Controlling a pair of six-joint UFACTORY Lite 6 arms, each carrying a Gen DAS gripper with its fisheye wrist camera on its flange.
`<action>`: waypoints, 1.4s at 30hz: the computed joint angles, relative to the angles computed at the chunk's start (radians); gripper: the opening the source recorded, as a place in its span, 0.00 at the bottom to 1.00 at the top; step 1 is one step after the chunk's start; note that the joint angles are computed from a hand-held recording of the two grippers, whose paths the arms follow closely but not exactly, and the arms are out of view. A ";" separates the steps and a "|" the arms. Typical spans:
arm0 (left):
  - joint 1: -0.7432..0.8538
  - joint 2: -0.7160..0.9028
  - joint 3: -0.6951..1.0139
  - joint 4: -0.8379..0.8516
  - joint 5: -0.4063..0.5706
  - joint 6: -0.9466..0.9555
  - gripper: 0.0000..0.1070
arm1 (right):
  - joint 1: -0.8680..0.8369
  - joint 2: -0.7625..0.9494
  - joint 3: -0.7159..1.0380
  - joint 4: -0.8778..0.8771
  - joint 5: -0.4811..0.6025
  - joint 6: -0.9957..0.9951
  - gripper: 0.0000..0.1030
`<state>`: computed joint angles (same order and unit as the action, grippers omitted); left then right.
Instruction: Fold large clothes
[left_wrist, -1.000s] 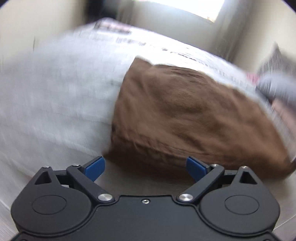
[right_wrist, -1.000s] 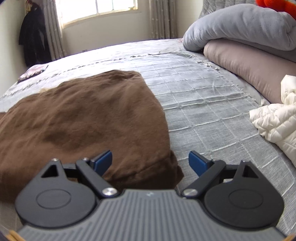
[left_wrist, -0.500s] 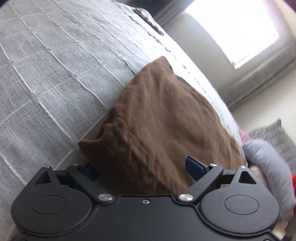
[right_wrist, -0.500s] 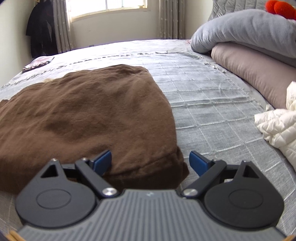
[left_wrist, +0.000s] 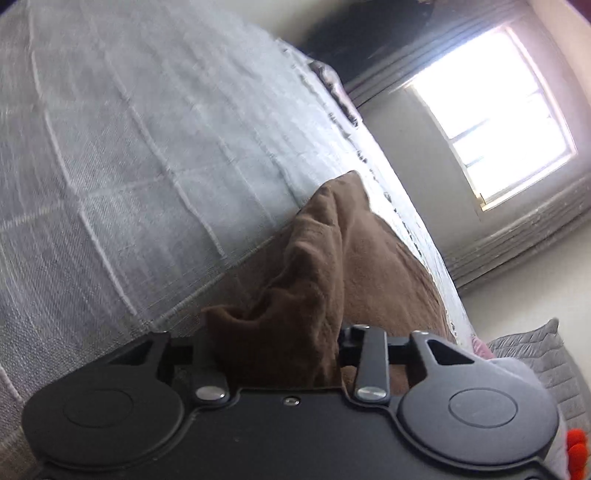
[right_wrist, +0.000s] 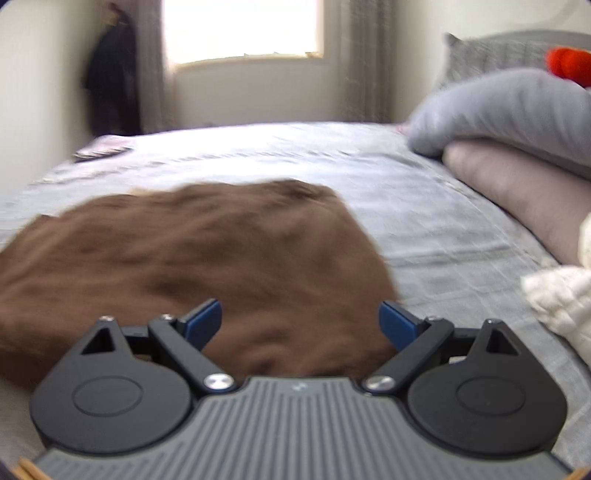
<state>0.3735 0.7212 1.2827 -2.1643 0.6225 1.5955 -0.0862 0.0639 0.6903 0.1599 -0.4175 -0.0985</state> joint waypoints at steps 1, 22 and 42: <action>-0.012 -0.032 -0.035 -0.063 -0.001 0.081 0.32 | 0.022 -0.006 -0.003 -0.050 -0.003 0.034 0.89; -0.353 -0.425 -0.272 -0.558 0.183 0.903 0.21 | 0.123 0.400 0.285 -1.031 -0.130 1.042 0.19; -0.903 0.156 0.238 -0.540 -0.085 1.034 0.22 | -0.691 0.492 0.376 -1.578 -0.669 1.673 0.60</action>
